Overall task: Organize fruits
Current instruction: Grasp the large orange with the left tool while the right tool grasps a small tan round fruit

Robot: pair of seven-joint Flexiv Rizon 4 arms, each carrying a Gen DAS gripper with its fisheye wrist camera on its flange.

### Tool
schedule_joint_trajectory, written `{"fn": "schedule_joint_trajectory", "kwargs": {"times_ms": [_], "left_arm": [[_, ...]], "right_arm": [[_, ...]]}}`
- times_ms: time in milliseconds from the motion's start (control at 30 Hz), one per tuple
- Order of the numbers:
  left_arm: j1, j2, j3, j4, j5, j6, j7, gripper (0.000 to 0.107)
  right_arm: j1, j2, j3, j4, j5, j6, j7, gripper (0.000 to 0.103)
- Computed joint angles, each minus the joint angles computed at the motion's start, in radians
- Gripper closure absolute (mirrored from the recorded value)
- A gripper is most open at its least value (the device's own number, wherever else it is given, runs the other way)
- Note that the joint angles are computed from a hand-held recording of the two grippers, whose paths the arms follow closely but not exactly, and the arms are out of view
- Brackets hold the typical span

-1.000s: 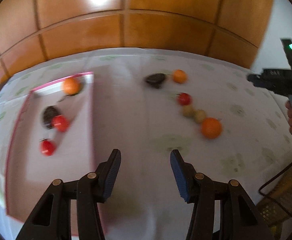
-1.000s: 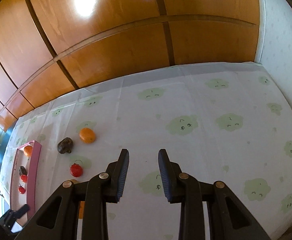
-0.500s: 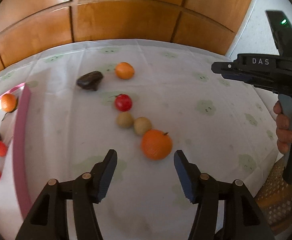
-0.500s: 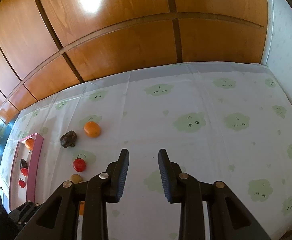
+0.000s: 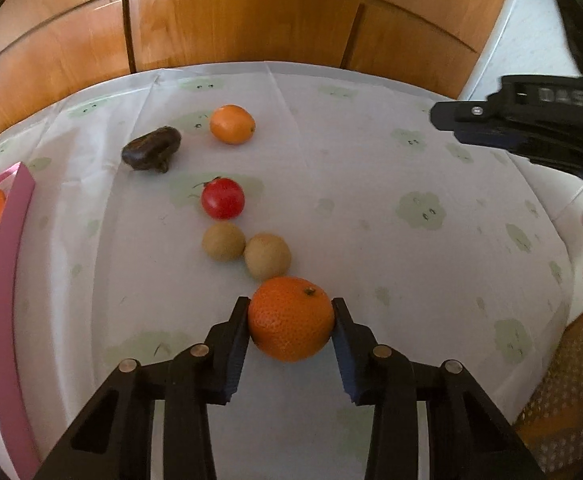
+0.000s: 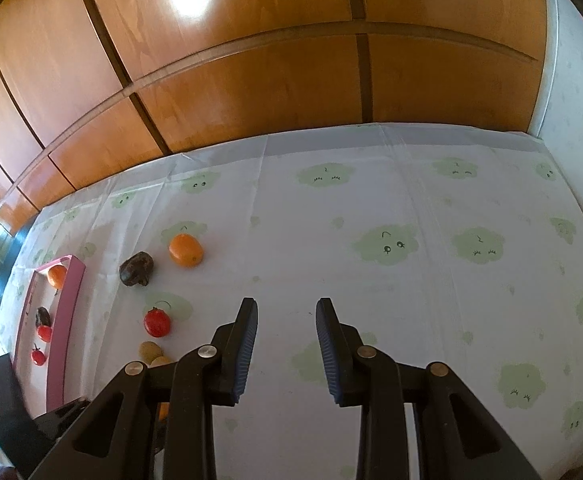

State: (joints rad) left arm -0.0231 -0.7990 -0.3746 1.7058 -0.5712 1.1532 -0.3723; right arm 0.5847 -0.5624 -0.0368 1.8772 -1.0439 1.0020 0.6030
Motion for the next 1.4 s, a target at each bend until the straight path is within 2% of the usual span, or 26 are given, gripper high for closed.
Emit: {"fn": "schedule_joint_trajectory", "kwargs": {"times_ms": [167, 233, 300, 333, 467, 767, 833, 967, 1167, 1333, 1400], "left_arm": [[0.102, 0.025, -0.082, 0.09, -0.062, 0.113, 0.114, 0.067], [0.125, 0.024, -0.087, 0.102, -0.076, 0.142, 0.114, 0.067], [0.134, 0.008, -0.07, 0.096, -0.043, 0.156, 0.074, 0.067], [0.163, 0.003, -0.104, 0.106, -0.08, 0.16, 0.115, 0.067], [0.207, -0.016, -0.169, 0.142, -0.062, 0.25, 0.159, 0.067], [0.29, -0.056, -0.253, 0.154, 0.043, 0.291, 0.132, 0.067], [0.299, -0.062, -0.263, 0.154, 0.065, 0.293, 0.115, 0.067], [0.316, -0.069, -0.273, 0.152, 0.109, 0.287, 0.086, 0.067], [0.335, -0.077, -0.287, 0.149, 0.145, 0.279, 0.06, 0.067], [0.343, -0.079, -0.293, 0.149, 0.16, 0.275, 0.047, 0.067], [0.345, -0.08, -0.295, 0.149, 0.165, 0.275, 0.046, 0.067]], "right_arm": [[-0.006, -0.02, 0.014, -0.021, 0.04, 0.006, -0.06, 0.073], [-0.005, -0.031, 0.018, -0.033, 0.064, 0.01, -0.091, 0.073], [-0.001, -0.041, 0.02, -0.045, 0.089, 0.01, -0.123, 0.073], [0.001, -0.048, 0.023, -0.053, 0.106, 0.006, -0.146, 0.073], [0.008, -0.073, 0.029, -0.08, 0.172, 0.007, -0.226, 0.073], [0.024, -0.143, 0.004, -0.13, 0.247, 0.216, -0.381, 0.073], [0.031, -0.164, 0.009, -0.161, 0.281, 0.224, -0.437, 0.073], [0.025, -0.217, 0.049, -0.248, 0.371, 0.197, -0.574, 0.073], [0.006, -0.323, 0.122, -0.437, 0.512, 0.04, -0.802, 0.07], [0.033, -0.363, 0.098, -0.511, 0.577, -0.03, -0.891, 0.07], [0.049, -0.363, 0.087, -0.526, 0.587, -0.078, -0.924, 0.077]]}}
